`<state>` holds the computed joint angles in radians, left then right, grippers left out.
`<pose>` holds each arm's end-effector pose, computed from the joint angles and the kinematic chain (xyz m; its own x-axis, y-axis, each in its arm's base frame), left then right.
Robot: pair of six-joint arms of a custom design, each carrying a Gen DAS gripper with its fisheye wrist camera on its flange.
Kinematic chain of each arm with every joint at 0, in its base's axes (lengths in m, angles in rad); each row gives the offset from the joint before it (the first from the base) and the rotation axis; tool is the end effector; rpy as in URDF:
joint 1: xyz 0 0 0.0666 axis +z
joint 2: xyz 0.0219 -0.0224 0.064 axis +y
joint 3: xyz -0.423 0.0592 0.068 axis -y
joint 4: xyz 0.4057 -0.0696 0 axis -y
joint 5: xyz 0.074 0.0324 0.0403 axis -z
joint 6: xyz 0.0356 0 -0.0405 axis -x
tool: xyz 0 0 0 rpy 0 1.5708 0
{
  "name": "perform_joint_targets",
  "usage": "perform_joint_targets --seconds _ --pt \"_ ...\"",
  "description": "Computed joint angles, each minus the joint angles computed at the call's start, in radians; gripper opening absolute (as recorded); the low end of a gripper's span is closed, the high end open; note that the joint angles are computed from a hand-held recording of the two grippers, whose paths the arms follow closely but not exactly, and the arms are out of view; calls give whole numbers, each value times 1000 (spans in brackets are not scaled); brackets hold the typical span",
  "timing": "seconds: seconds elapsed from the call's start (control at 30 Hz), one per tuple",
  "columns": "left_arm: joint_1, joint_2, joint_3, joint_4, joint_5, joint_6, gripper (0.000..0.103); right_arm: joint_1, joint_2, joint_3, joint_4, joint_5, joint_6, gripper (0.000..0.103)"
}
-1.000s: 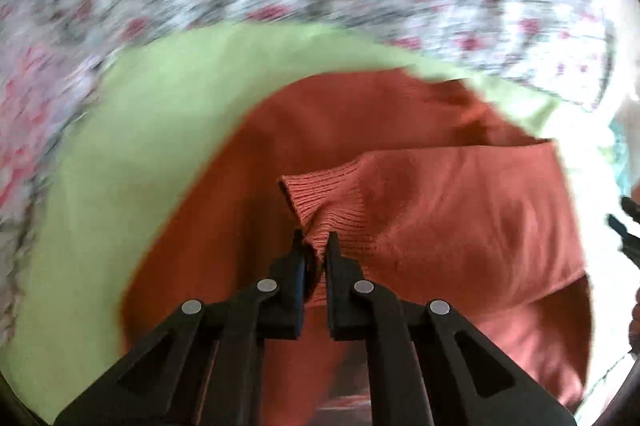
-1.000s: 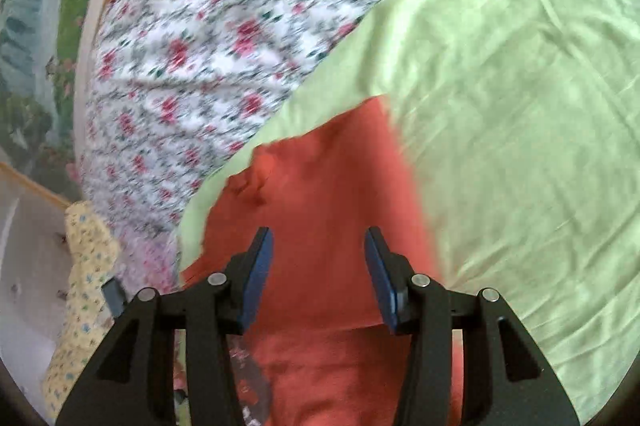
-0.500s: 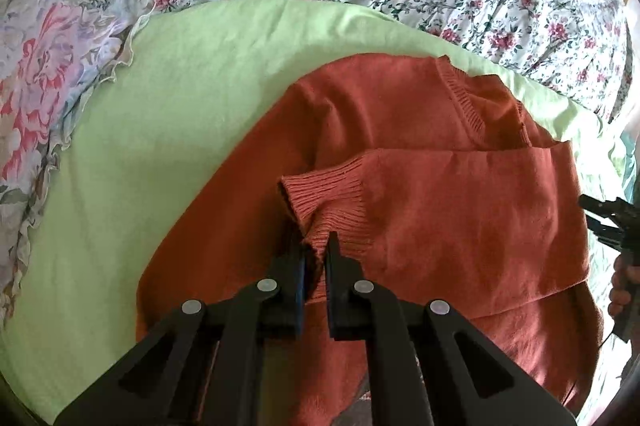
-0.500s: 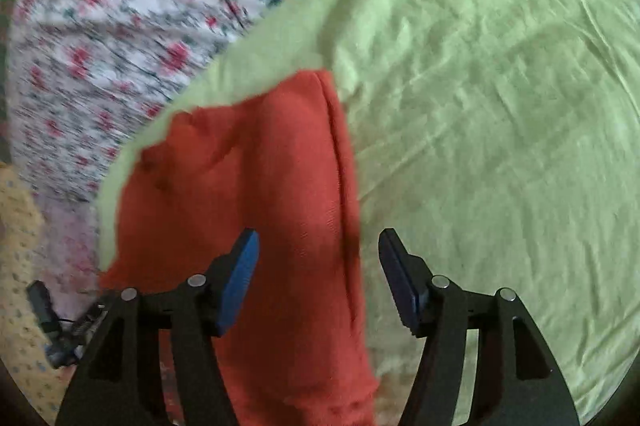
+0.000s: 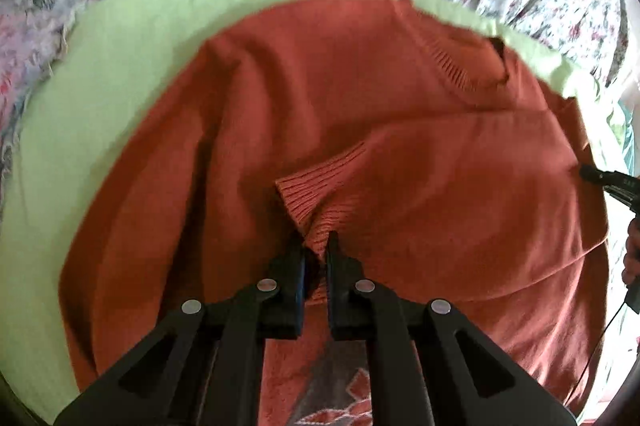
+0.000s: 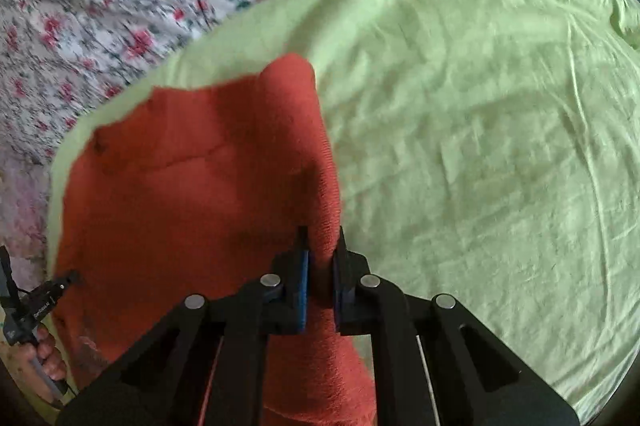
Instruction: Fold small clothes
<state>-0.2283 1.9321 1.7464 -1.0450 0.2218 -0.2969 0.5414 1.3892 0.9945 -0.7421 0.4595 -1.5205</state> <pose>0.6506 -0.1596 0.3248 -0.7926 0.4772 -0.3797 0.5481 0.8303 -0.1007 0.3779 0.2084 0.3067 -0.3408 0.8396 -0.4230 0.7614 0.5104 0.3997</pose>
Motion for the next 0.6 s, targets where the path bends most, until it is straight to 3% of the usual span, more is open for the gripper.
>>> perform_joint_targets --seconds 0.23,0.3,0.37,0.43,0.6 --pt "47 -79 -41 -20 20 -20 10 54 -25 24 -77 76 -100 25" --pt "70 -109 -66 -29 26 -24 20 84 -39 28 -69 108 -119 31" --pt "104 -149 -106 -34 37 -30 36 127 -46 40 -61 146 -142 40" --pt "142 -190 -147 -40 47 -27 44 163 -30 69 -48 165 -143 42" --pt "225 -259 -231 -72 48 -34 49 242 24 126 -4 161 -144 42"
